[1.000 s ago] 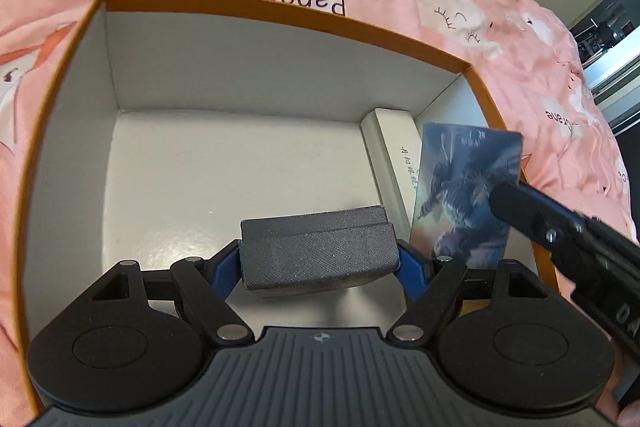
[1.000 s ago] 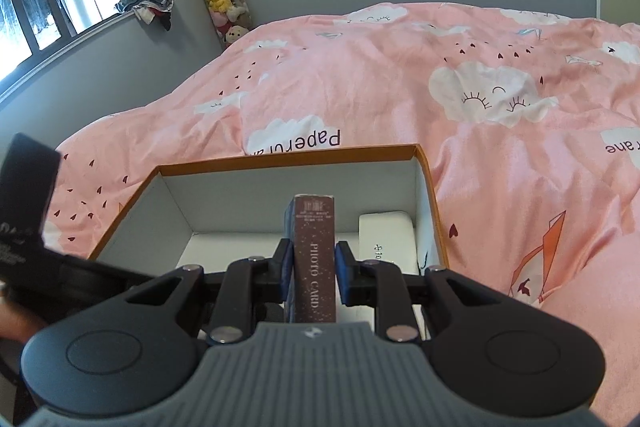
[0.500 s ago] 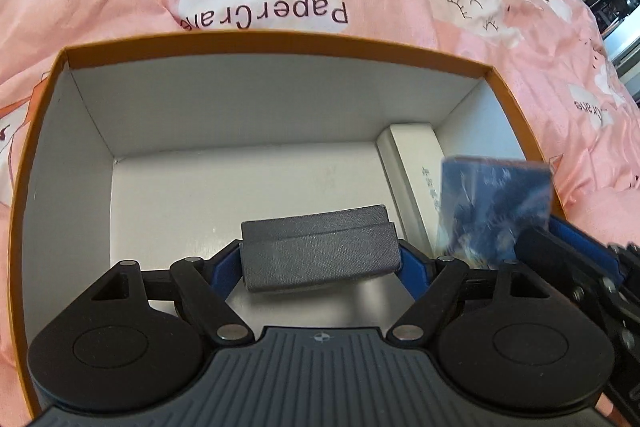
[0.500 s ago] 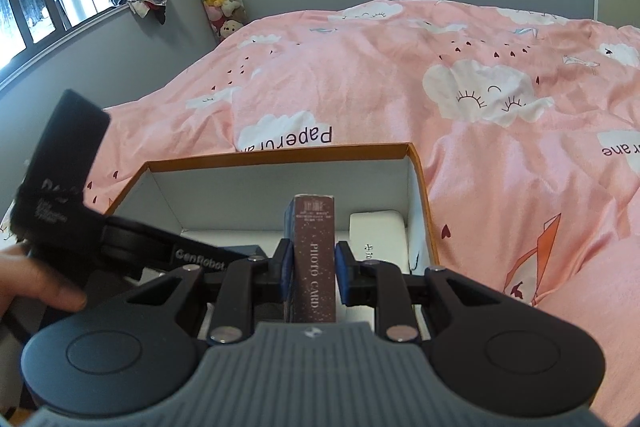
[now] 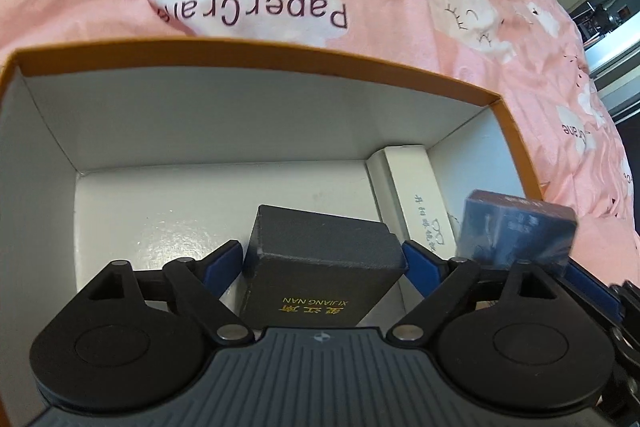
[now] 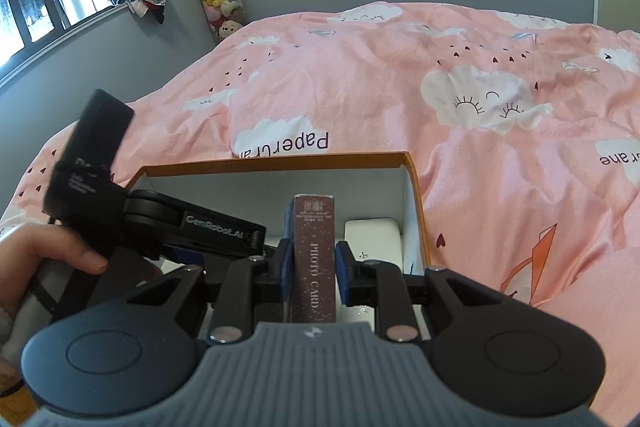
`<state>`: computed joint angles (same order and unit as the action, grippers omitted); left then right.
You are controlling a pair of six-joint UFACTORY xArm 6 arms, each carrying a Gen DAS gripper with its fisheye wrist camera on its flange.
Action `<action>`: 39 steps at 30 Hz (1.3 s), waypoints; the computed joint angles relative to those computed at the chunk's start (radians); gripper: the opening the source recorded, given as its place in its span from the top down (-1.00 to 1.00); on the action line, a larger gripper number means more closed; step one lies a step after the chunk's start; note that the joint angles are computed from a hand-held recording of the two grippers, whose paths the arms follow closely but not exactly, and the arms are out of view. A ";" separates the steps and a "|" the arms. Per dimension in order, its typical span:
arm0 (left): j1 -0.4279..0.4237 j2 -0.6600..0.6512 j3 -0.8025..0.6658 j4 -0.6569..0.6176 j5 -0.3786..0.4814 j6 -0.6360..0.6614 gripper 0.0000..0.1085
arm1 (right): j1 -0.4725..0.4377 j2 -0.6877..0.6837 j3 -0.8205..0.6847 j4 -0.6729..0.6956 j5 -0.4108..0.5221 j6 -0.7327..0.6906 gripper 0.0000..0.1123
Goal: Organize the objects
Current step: 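Lower the grey box into the orange box with the left tool while the right tool holds the card, then lower the dark photo card into the orange box and open the right tool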
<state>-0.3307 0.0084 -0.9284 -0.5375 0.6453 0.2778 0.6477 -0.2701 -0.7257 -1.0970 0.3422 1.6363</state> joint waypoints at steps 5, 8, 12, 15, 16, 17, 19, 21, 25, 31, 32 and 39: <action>-0.005 -0.014 0.033 -0.098 -0.084 0.035 -0.90 | -0.005 0.002 0.004 0.023 0.000 -0.022 0.58; 0.007 0.012 0.007 -0.136 -0.071 0.045 -0.90 | -0.007 0.009 0.003 0.037 -0.003 -0.036 0.58; 0.011 0.010 0.011 -0.060 -0.089 -0.016 -0.90 | -0.005 0.018 -0.002 0.061 -0.003 -0.065 0.58; 0.030 -0.007 0.006 -0.008 -0.042 -0.045 -0.88 | -0.001 0.036 -0.020 0.129 0.028 -0.135 0.58; 0.034 -0.011 0.000 0.019 -0.021 -0.043 -0.69 | -0.001 0.047 -0.031 0.157 0.041 -0.164 0.58; 0.036 -0.021 0.005 0.042 -0.016 -0.037 -0.48 | -0.002 0.060 -0.044 0.181 0.050 -0.192 0.58; 0.037 -0.037 0.019 0.086 -0.020 -0.045 -0.45 | -0.007 0.089 -0.071 0.234 0.051 -0.252 0.58; 0.050 -0.036 0.016 0.082 0.000 -0.045 -0.34 | -0.013 0.126 -0.103 0.319 0.052 -0.329 0.58; 0.079 -0.022 0.004 0.002 0.041 0.002 -0.10 | -0.027 0.214 -0.176 0.495 0.074 -0.475 0.58; 0.087 -0.020 0.007 -0.069 0.038 0.074 0.03 | -0.043 0.306 -0.249 0.678 0.074 -0.595 0.58; 0.084 -0.023 0.012 -0.051 0.023 0.067 0.03 | -0.046 0.313 -0.249 0.711 0.056 -0.611 0.58; 0.075 -0.019 0.012 0.029 0.009 0.033 0.01 | -0.049 0.363 -0.276 0.865 -0.014 -0.728 0.58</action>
